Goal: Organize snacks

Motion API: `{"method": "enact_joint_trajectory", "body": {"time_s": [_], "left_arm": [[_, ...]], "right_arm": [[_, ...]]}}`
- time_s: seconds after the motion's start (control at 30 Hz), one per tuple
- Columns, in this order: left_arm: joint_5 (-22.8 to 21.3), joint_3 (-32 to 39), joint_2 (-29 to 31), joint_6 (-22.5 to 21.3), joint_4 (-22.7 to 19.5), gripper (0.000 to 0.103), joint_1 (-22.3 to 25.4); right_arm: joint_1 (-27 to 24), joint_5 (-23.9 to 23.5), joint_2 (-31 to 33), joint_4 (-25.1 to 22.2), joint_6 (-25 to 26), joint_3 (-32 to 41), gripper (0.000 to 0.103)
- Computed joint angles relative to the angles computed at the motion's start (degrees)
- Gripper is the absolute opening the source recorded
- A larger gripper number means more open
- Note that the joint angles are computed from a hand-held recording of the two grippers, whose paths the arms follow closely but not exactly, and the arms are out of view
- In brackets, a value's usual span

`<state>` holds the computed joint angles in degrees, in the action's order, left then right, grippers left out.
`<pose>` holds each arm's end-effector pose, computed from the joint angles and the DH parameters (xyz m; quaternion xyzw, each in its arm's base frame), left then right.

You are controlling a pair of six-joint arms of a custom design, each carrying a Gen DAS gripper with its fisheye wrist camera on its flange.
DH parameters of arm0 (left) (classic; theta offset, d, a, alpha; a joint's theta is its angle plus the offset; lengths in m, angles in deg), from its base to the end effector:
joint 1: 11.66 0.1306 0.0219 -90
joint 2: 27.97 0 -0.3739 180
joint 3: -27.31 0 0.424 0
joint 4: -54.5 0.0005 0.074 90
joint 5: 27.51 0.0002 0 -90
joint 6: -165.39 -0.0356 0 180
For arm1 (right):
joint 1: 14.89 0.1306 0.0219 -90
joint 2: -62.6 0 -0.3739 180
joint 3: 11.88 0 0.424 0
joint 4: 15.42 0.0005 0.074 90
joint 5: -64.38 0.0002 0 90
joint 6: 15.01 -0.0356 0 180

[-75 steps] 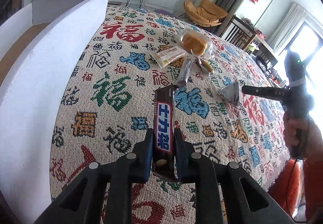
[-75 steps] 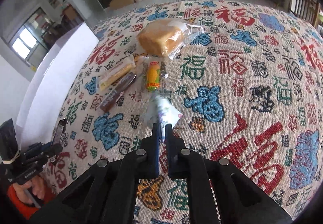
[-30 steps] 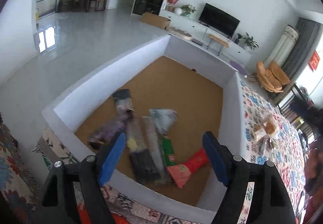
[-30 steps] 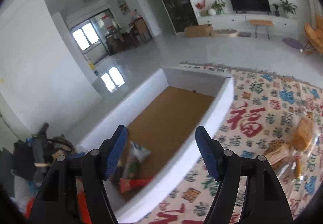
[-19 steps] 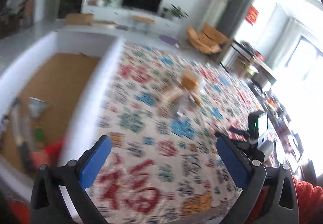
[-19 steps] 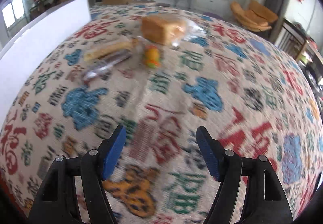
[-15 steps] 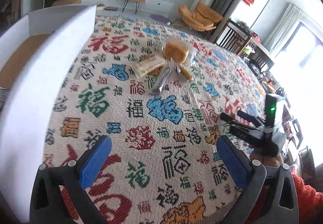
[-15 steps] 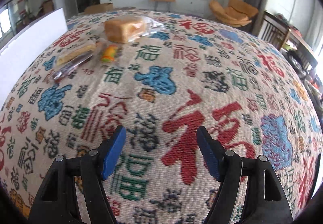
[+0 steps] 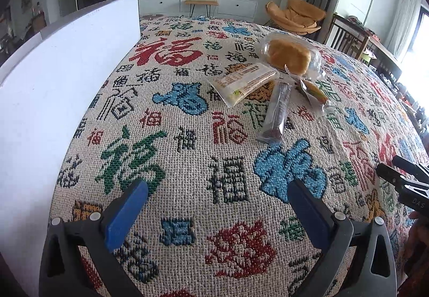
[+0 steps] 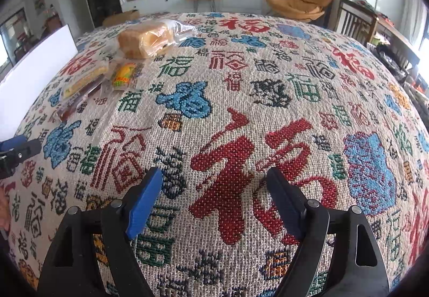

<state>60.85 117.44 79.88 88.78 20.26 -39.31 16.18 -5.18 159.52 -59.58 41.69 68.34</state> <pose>0.5386 -0.2816 0.2710 0.1127 0.9386 -0.1016 0.3099 0.4565 0.2600 0.2861 0.0632 0.9514 -0.0135 0.3010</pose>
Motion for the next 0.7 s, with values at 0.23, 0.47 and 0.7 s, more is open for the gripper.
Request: {"method": "enact_joint_trajectory", "body": {"time_s": [0.23,0.47,0.7], "left_arm": [[-2.0,1.3,0.9,-0.8,-1.8,0.103,-0.7],[-4.5,2.6,1.8,-1.7,-3.6,0.103,-1.5],[-4.8,2.8,2.0,-1.8,-3.9,0.103,-1.6]], "right_arm": [[0.3,0.0,-0.1,-0.4,-0.2,0.1,0.084],[0.2,0.0,0.0,-0.3,-0.1,0.1,0.084],[0.2,0.0,0.0,-0.4,-0.1,0.2,0.084]]}}
